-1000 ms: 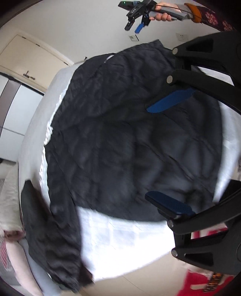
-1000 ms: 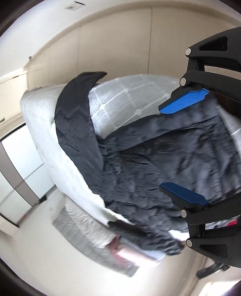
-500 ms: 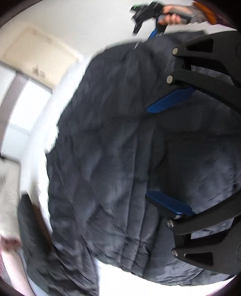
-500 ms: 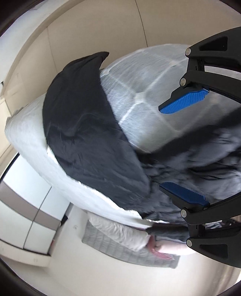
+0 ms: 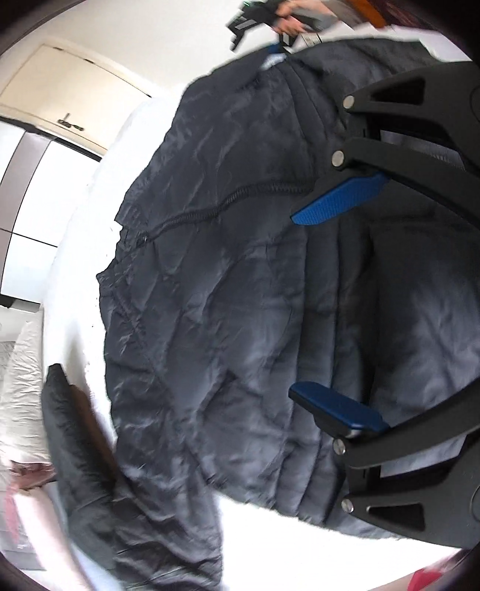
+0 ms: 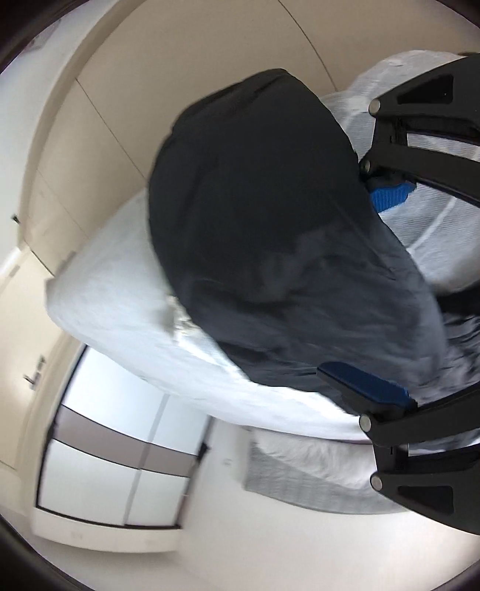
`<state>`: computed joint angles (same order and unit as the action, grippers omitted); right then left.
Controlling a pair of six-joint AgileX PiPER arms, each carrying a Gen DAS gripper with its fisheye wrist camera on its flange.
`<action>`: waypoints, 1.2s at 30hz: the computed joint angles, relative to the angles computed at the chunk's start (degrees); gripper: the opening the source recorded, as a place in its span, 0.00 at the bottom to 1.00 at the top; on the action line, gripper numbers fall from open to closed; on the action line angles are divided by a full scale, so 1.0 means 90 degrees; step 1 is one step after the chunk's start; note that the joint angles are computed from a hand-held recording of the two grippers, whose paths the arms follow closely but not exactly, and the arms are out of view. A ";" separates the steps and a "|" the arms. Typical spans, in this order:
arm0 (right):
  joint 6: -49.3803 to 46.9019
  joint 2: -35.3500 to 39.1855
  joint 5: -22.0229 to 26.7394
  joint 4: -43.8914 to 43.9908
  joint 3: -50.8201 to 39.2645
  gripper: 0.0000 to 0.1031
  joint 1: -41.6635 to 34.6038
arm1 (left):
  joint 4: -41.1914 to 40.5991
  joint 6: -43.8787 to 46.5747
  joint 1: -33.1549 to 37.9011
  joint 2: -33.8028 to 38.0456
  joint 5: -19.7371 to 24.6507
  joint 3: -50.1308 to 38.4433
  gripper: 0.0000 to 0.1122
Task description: Fold large clothes
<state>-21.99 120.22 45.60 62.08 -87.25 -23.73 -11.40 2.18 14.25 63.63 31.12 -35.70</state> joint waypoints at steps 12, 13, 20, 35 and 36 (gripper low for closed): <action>0.1305 -0.1318 -0.1778 -0.2284 0.0137 0.08 0.1274 | -0.1320 0.1783 0.1280 -0.0258 0.0690 -0.0221 0.78; 0.1382 -0.1498 -0.1885 -0.2519 0.0218 0.08 0.1448 | -0.1212 0.1726 0.1280 -0.0290 0.0698 -0.0227 0.78; 0.2333 -0.2266 -0.2051 -0.4780 0.0357 0.08 0.2995 | -0.0244 0.1101 0.1062 -0.0418 0.0697 -0.0230 0.78; 0.3328 -0.0415 -0.0576 -0.6807 -0.0437 0.08 0.5727 | -0.0488 0.1433 0.1342 -0.0239 0.0995 -0.0233 0.78; 0.3413 -0.0347 -0.0602 -0.6768 -0.0359 0.08 0.5710 | -0.0463 0.1415 0.1313 -0.0210 0.0990 -0.0231 0.78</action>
<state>8.73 117.10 40.19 1.17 -90.48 27.66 -15.57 14.92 26.07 61.74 40.03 -37.78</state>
